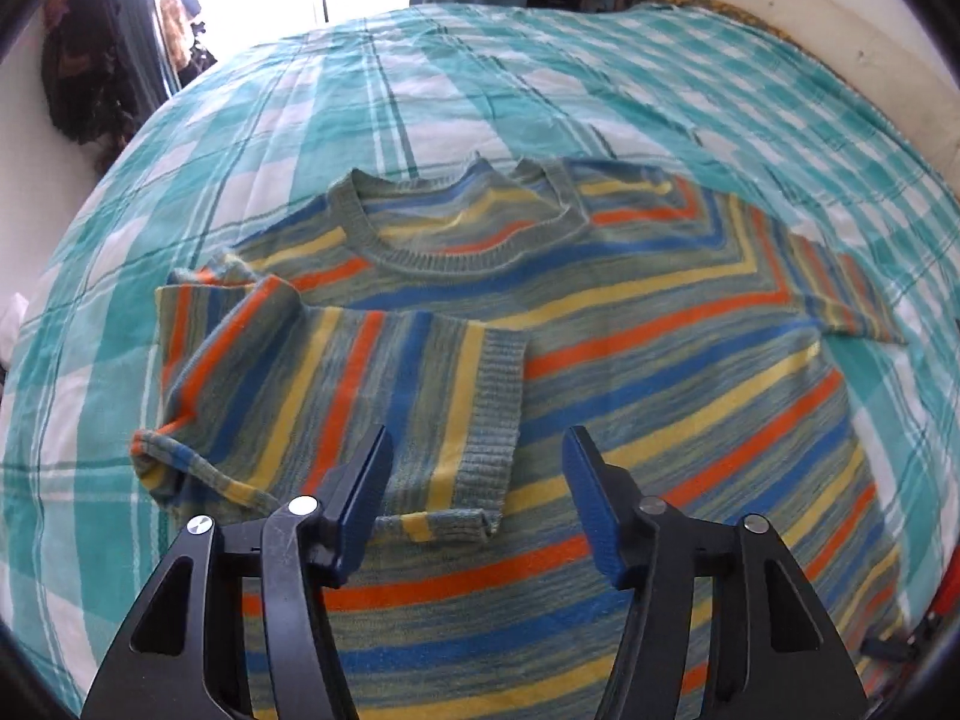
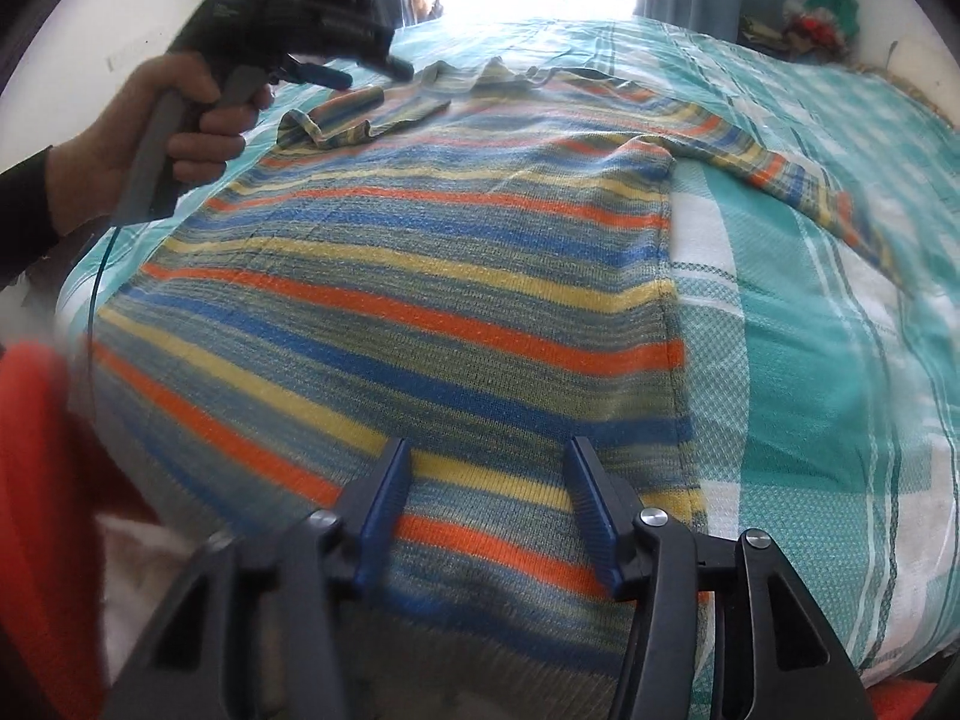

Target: Fold small clothes

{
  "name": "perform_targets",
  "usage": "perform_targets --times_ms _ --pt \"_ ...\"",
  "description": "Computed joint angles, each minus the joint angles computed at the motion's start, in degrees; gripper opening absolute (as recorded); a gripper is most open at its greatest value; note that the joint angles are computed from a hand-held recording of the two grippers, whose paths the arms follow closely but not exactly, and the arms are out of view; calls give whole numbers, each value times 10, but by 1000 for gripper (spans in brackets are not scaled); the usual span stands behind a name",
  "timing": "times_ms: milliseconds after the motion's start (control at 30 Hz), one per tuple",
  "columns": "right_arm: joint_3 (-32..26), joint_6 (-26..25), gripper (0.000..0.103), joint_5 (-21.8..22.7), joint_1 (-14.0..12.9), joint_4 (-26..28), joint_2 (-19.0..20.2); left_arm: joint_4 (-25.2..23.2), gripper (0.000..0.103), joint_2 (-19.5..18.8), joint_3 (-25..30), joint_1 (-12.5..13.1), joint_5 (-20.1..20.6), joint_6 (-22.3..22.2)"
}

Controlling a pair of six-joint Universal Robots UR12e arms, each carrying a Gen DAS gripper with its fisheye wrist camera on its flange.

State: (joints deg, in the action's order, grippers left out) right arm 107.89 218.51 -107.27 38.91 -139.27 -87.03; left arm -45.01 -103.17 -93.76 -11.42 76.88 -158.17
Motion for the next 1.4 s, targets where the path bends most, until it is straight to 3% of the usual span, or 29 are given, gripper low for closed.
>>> perform_targets --times_ms 33,167,267,333,367,400,467,500,567,600,633,667,700,767,800,833,867,933,1033,1100,1167,1267,1400 --pt "0 0 54 1 0 -2 0 -29 41 0 0 2 2 26" --pt "3 -2 54 6 -3 -8 -1 -101 40 31 -19 29 -32 129" --pt "6 -2 55 7 -3 -15 -2 -153 40 41 -10 34 -17 183" --pt "8 -2 55 9 -4 -19 -2 -139 44 48 -7 38 -26 170" --pt "9 -2 55 10 -4 -20 -2 -122 50 48 -5 42 -50 144" --pt "9 -1 55 10 -4 -22 -2 -93 64 48 -6 44 -73 107" --pt "9 0 56 9 -4 -22 -2 -19 70 41 -12 37 -89 40" --pt "9 0 56 8 -4 -21 -2 -8 69 33 -8 27 -79 35" --pt "8 1 57 6 -4 -20 -1 -14 63 15 -1 2 -29 71" --pt "8 1 57 5 -3 -20 -1 -28 52 6 3 -9 8 96" --pt "8 2 57 3 -2 -19 -1 -43 47 -2 6 -17 40 109" --pt "7 3 57 1 -1 -17 -1 -39 49 -5 2 -17 48 106" --pt "7 3 57 0 0 -17 -1 -29 54 -3 -3 -11 36 89" --pt "9 3 57 0 0 -20 -2 -57 47 -5 8 -1 20 43" --pt "10 3 57 1 -1 -22 -3 -59 16 -5 11 1 25 36" --pt "10 3 58 3 -1 -22 -3 -47 3 -5 11 -1 46 36" --pt "10 4 58 5 -2 -22 -3 -32 3 -3 9 3 49 24" --pt "10 5 59 6 -3 -22 -3 -7 3 7 8 27 12 -44" --pt "10 2 59 3 -3 -23 -2 45 3 17 7 85 -32 -206" --pt "10 2 59 4 -4 -24 -2 66 2 21 5 123 -18 -315" --pt "9 1 59 2 -3 -22 -1 63 2 19 8 149 36 -376" --pt "8 2 60 -2 -2 -19 0 36 2 14 4 176 88 -411" --pt "5 4 61 -10 1 -13 3 27 2 14 -15 185 109 -396"
